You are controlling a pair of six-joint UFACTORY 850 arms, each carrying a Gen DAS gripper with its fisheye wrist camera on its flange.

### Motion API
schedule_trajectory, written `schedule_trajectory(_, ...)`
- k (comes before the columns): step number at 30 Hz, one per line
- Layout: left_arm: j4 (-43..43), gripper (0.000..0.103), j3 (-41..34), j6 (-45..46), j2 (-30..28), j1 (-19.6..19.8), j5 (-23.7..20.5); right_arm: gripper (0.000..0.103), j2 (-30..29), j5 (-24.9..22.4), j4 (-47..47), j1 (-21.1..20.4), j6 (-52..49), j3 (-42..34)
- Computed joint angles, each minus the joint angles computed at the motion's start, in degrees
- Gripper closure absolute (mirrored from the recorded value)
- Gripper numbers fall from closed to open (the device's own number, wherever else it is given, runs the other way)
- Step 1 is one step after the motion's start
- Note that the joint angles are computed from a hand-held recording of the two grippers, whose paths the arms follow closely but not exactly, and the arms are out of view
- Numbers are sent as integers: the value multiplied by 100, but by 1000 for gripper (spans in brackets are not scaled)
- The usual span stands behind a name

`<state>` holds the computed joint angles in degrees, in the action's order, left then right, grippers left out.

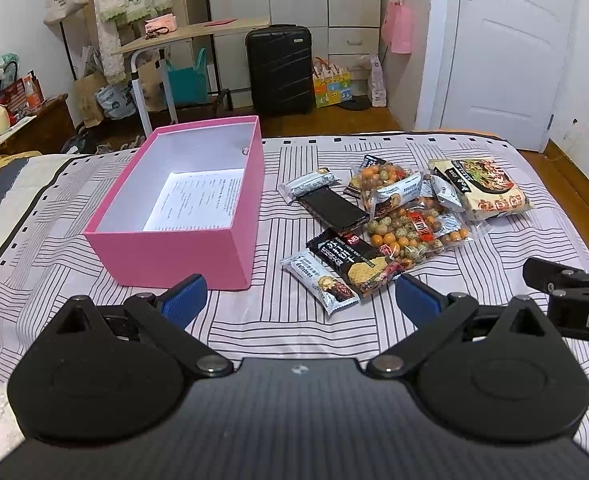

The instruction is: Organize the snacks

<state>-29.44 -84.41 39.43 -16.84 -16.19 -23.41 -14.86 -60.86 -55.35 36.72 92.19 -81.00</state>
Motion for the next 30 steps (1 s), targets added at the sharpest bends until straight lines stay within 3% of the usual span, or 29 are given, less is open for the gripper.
schedule_trajectory(20, 287, 1, -40, -216, -92, -46, 53, 0, 68, 80, -165, -9, -54, 99)
schedule_trajectory(23, 355, 1, -249, -285, -238, -65, -52, 0, 239, 251, -569, -67, 68, 286)
schedule_trajectory(28, 195, 2, -733, 604, -532, -225, 184, 0, 549, 788, -1991, -328, 538, 808)
schedule_trajectory(30, -260, 3, -1162, 1231, -842, -259, 33, 0, 599, 1095, -2434, -518, 813, 972)
